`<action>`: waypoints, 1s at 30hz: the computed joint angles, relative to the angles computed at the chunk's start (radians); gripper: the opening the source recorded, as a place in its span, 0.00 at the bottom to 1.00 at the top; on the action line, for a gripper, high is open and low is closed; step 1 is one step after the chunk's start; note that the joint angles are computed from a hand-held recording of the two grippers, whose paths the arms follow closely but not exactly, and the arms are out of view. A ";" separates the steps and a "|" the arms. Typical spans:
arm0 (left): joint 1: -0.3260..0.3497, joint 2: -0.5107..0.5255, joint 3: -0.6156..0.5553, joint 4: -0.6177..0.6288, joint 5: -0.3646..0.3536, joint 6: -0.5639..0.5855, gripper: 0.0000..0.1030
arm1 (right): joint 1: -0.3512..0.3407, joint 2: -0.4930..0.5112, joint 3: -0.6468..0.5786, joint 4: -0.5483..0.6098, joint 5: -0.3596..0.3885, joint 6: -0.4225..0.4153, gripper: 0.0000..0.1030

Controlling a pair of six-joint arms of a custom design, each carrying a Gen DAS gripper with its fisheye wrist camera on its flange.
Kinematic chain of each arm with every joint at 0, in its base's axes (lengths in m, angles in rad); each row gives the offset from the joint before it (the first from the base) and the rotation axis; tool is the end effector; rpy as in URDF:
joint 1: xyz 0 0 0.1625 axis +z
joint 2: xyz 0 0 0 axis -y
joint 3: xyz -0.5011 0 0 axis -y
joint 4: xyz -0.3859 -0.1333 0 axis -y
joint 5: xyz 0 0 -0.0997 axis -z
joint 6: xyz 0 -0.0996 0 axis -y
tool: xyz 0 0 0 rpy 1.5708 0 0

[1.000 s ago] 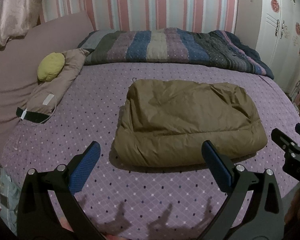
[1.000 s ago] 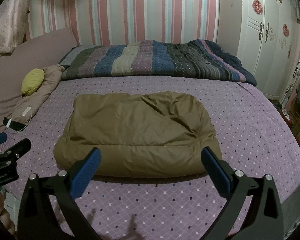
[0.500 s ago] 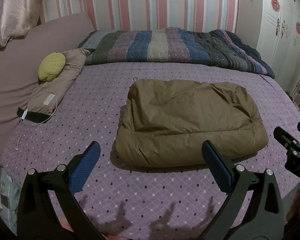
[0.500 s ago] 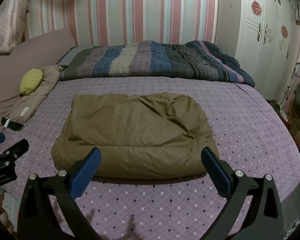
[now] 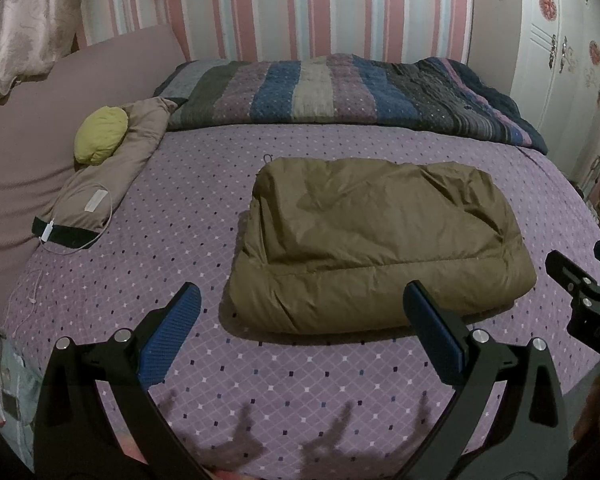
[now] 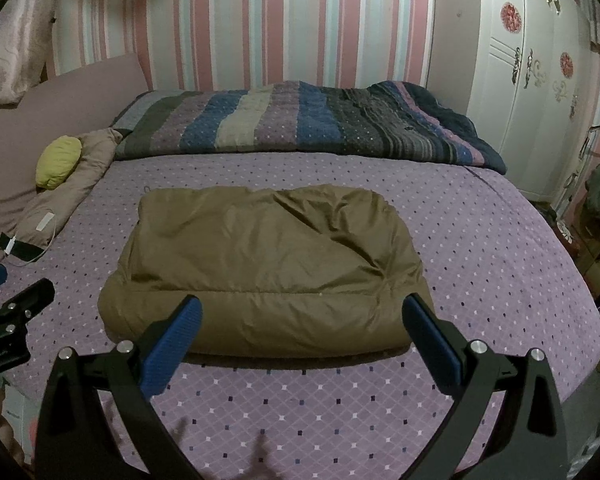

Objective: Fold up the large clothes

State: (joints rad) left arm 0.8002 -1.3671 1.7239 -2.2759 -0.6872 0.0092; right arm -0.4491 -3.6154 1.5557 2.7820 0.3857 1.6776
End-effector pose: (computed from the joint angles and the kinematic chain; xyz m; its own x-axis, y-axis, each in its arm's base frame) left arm -0.2519 -0.5614 0.4931 -0.6329 0.2588 -0.7297 0.6606 0.6721 -0.3346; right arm 0.5011 -0.4919 0.1750 -0.6415 0.3537 0.6807 -0.3968 0.6065 -0.6890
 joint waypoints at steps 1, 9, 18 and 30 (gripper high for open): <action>0.000 0.000 0.001 -0.001 0.000 0.003 0.97 | 0.000 0.001 -0.001 -0.003 0.000 0.003 0.97; 0.001 0.000 -0.001 0.002 -0.003 0.006 0.97 | -0.001 -0.002 -0.001 -0.019 -0.003 0.030 0.97; 0.001 0.000 -0.002 -0.003 -0.001 0.016 0.97 | -0.002 -0.004 0.001 -0.026 -0.005 0.041 0.97; 0.006 0.004 -0.007 -0.005 -0.010 0.030 0.97 | -0.002 -0.005 0.004 -0.028 -0.004 0.041 0.97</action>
